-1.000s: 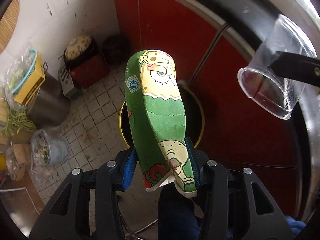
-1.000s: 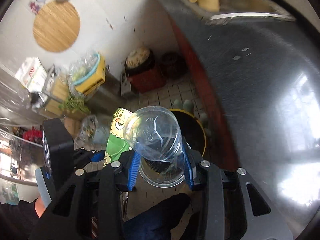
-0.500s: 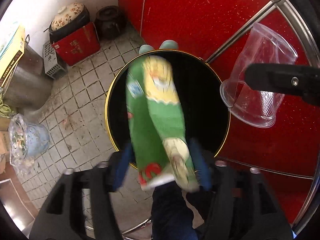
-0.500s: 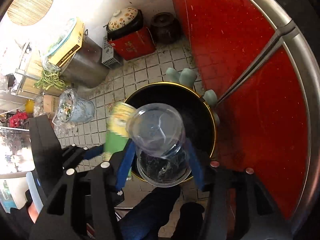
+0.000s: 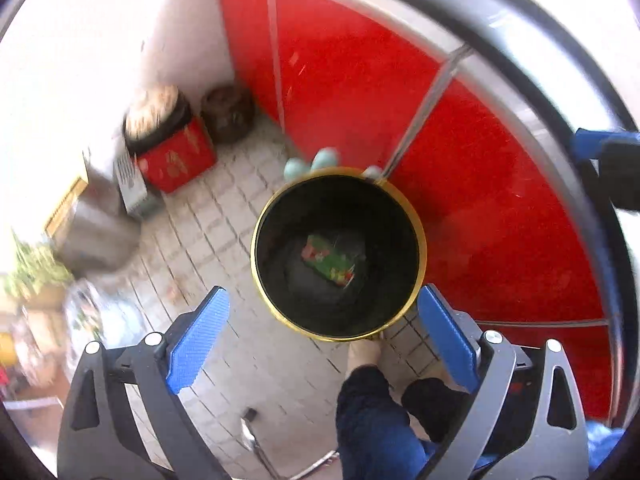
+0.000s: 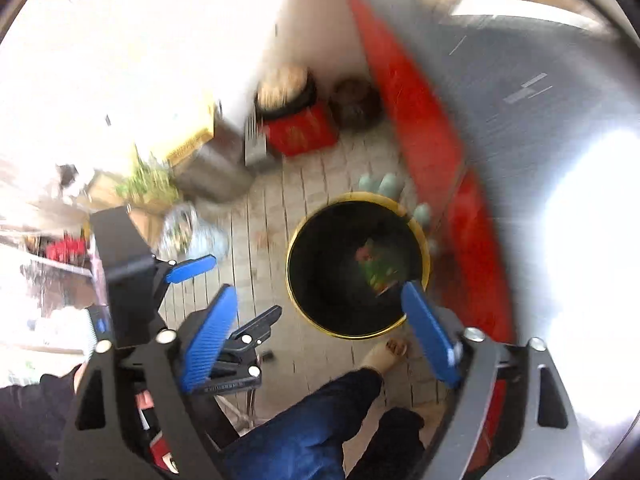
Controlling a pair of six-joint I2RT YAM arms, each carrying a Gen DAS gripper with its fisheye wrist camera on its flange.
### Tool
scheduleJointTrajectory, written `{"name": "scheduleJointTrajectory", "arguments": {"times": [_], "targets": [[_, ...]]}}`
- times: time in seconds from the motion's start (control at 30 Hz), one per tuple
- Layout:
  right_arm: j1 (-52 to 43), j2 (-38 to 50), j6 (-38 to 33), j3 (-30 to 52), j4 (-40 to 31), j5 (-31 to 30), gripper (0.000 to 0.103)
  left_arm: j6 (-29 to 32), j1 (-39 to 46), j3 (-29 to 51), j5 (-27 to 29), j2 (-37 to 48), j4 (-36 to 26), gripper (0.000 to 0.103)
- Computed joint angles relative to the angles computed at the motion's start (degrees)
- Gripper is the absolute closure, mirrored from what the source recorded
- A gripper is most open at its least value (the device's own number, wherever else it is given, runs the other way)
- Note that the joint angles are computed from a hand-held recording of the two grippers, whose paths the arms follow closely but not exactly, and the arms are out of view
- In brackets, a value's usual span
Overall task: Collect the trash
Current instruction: 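Move both open tools back to the countertop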
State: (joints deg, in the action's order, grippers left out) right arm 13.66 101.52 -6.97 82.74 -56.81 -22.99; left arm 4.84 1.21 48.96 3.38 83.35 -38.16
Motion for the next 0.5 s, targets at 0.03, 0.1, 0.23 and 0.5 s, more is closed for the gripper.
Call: {"name": "scheduleJointTrajectory", "arguments": {"times": [0.03, 0.1, 0.23, 0.5], "targets": [[-1.98, -3.10, -0.71, -0.22, -1.13, 0.15, 0.013, -0.37, -1.79, 1.52, -0.15, -1.68, -1.99, 0.008], [-9.09, -10.79, -3.03, -0.50, -3.90, 1.70, 0.011, -1.85, -8.07, 6.64, -1.10, -4.21, -6.05, 0.007], [-25.54, -18.58, -7.46, 1.28, -8.97, 3.37, 0.010, -3.67, -22.89, 19.12, -2.23, -1.12, -9.38, 0.007], [-67.81, -18.52, -16.17, 11.21, -15.85, 0.69, 0.010, 2.12, -49.21, 52.74, -0.12, 20.52, -12.91, 0.007]]}}
